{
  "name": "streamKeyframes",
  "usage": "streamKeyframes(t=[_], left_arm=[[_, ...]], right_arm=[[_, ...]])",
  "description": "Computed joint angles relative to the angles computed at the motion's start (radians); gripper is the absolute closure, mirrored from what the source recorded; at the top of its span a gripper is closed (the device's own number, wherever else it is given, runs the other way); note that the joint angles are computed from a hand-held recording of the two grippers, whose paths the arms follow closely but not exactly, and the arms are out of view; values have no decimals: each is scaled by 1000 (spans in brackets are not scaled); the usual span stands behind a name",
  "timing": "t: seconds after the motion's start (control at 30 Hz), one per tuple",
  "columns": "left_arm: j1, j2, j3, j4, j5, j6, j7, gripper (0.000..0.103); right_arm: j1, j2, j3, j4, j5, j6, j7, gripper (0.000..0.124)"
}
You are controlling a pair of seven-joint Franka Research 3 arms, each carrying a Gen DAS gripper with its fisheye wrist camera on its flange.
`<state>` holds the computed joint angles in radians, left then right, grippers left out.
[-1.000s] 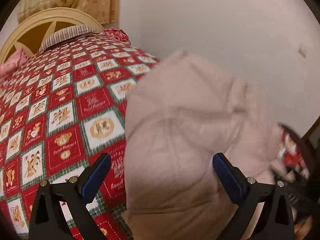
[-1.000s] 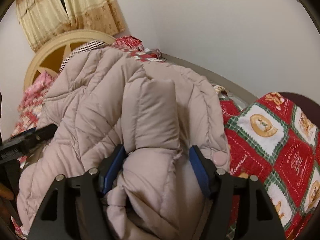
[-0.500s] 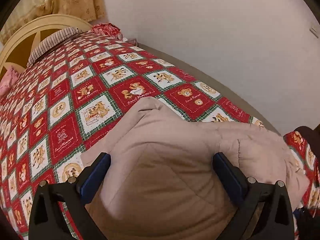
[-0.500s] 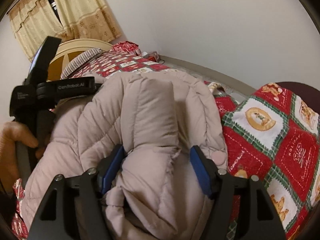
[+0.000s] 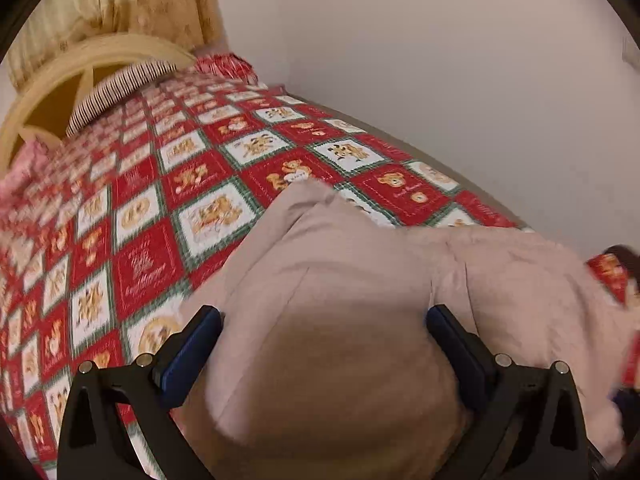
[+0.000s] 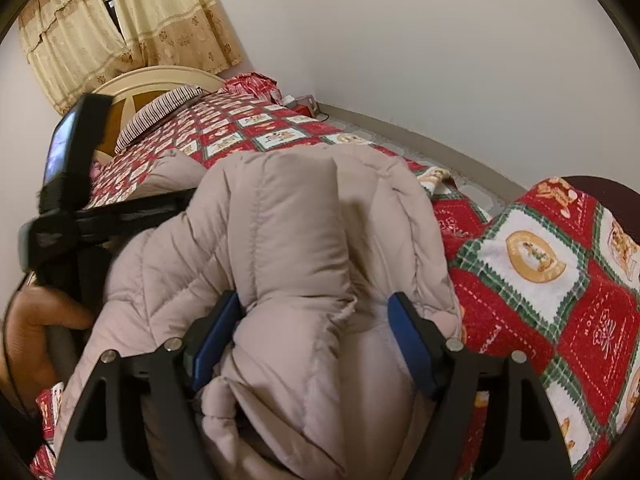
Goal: Fold large clothes
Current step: 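Set the folded jacket down on the quilt and open both grippers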
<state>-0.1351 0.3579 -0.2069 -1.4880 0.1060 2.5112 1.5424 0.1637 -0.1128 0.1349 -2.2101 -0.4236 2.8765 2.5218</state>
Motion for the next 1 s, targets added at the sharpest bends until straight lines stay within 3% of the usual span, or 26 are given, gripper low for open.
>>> streamKeyframes(t=[0.2, 0.33, 0.47, 0.63, 0.7, 0.77, 0.83, 1.0], left_arm=[[33, -275, 4, -337, -32, 201, 21, 1], [20, -394, 26, -519, 58, 259, -47, 1], [-5, -498, 59, -674, -63, 333, -27, 1], [-19, -554, 80, -703, -74, 304, -11, 1], [-29, -604, 97, -743, -85, 354, 4, 1], [-37, -659, 108, -791, -80, 412, 9, 1], [-56, -707, 127, -833, -74, 443, 15, 1], [-115, -793, 167, -904, -88, 422, 27, 1]], right_arm=[[-12, -10, 11, -4, -54, 0, 79, 42], [-21, -19, 22, -3, -89, -16, 123, 40], [-35, -67, 58, -18, -170, -81, 241, 39], [-12, -123, 78, -7, -160, -207, 250, 39], [-14, -167, 86, -22, -174, -209, 249, 38], [-27, -222, 117, -38, -217, -227, 246, 25], [-39, -265, 150, -48, -247, -260, 235, 21], [-14, -344, 171, -83, -190, -330, 133, 21]])
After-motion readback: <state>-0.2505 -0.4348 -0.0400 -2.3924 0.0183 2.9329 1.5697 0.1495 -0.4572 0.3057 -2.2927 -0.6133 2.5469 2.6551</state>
